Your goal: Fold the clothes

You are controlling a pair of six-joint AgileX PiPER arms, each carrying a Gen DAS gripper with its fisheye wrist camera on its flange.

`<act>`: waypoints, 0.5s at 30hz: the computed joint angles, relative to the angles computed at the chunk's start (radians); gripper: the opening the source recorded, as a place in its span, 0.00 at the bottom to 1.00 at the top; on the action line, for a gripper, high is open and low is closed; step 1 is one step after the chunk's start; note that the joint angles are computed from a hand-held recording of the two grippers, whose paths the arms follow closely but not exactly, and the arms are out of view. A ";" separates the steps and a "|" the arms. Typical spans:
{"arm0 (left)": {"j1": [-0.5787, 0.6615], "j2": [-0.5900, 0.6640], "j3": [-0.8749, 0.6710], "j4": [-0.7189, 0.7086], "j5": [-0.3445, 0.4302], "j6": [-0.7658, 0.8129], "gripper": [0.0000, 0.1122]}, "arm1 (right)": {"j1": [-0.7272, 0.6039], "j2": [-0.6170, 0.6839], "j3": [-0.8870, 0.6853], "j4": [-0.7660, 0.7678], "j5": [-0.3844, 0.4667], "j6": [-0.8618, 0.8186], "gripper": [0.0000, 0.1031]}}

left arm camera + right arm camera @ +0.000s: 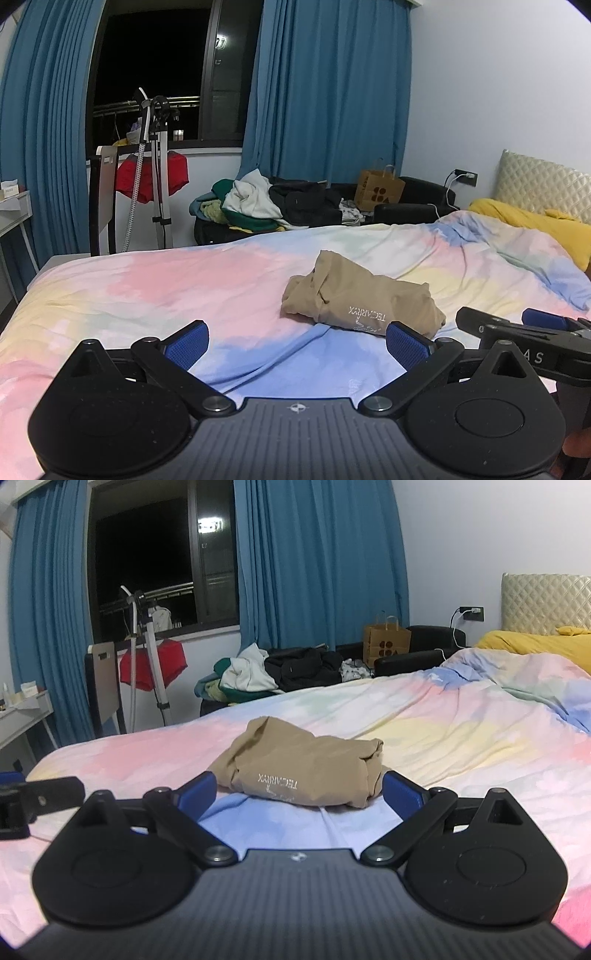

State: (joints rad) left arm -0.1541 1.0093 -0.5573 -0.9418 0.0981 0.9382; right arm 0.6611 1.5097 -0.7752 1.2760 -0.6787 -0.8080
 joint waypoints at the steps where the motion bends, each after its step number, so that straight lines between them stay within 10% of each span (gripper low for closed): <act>1: 0.005 -0.001 0.001 -0.036 0.004 0.036 0.91 | 0.003 0.001 -0.001 0.007 -0.003 -0.004 0.95; 15: -0.029 -0.001 0.006 0.099 -0.031 -0.107 0.91 | -0.010 -0.004 0.008 0.001 0.011 0.014 0.95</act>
State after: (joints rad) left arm -0.1828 1.0083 -0.5509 -0.8430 0.0674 0.8310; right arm 0.6510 1.5052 -0.7668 1.2773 -0.6678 -0.7939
